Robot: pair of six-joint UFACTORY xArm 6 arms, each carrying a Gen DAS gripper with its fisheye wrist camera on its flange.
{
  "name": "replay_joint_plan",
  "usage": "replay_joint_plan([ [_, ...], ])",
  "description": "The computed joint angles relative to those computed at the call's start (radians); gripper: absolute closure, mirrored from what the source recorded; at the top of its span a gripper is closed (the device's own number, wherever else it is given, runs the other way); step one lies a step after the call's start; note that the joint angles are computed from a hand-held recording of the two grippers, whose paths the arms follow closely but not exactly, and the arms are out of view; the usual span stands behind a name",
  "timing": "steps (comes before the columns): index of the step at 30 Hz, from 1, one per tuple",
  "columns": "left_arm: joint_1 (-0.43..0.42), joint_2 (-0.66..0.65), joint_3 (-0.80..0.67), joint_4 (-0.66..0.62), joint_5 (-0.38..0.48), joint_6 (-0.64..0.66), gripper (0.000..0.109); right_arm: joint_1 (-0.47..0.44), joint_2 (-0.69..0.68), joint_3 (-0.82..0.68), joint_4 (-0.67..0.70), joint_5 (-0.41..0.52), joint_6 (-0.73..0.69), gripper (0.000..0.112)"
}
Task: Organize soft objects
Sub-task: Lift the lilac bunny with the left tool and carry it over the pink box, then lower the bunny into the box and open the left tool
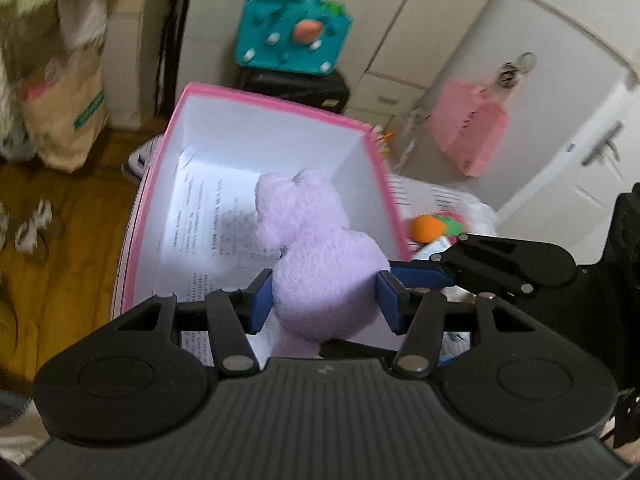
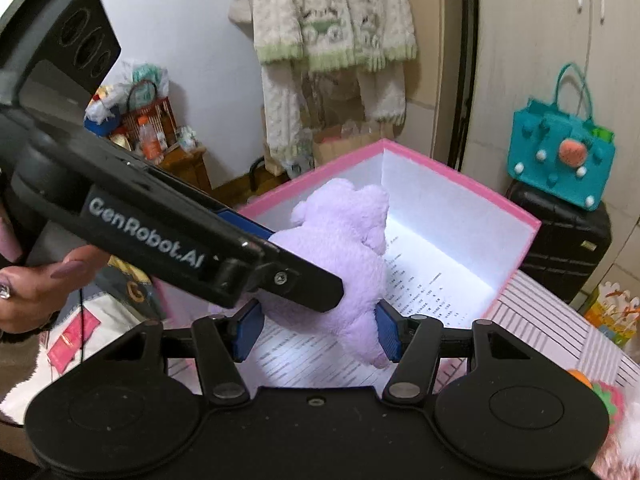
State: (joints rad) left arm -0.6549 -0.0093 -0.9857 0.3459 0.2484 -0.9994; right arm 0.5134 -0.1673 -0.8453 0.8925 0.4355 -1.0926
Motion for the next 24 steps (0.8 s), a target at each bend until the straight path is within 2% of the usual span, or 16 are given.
replay_joint_plan([
  [3,0.021,0.061,-0.044,-0.165,0.024,0.136,0.055,-0.004,0.087,-0.070,-0.091,0.023,0.059,0.049],
  [4,0.027,0.077,-0.059,-0.186,0.037,0.151,0.055,-0.006,0.110,-0.087,-0.110,0.028,0.072,0.049],
  [10,0.029,0.152,-0.138,-0.065,0.111,0.073,0.055,-0.004,0.182,-0.134,-0.229,0.027,0.173,0.049],
  [12,0.025,0.168,-0.147,-0.081,0.118,0.088,0.055,0.005,0.190,-0.132,-0.338,0.019,0.267,0.049],
  [15,0.033,0.174,-0.130,-0.109,0.087,0.060,0.055,0.016,0.196,-0.128,-0.431,-0.002,0.313,0.049],
  [18,0.040,0.170,-0.102,-0.157,0.045,0.055,0.055,0.011,0.194,-0.136,-0.429,0.026,0.296,0.050],
  [22,0.032,0.175,-0.115,-0.151,0.075,0.073,0.054,0.004,0.199,-0.156,-0.492,0.071,0.318,0.050],
  [24,0.032,0.180,-0.123,-0.121,0.098,0.030,0.053,0.009,0.230,-0.182,-0.552,0.064,0.362,0.050],
])
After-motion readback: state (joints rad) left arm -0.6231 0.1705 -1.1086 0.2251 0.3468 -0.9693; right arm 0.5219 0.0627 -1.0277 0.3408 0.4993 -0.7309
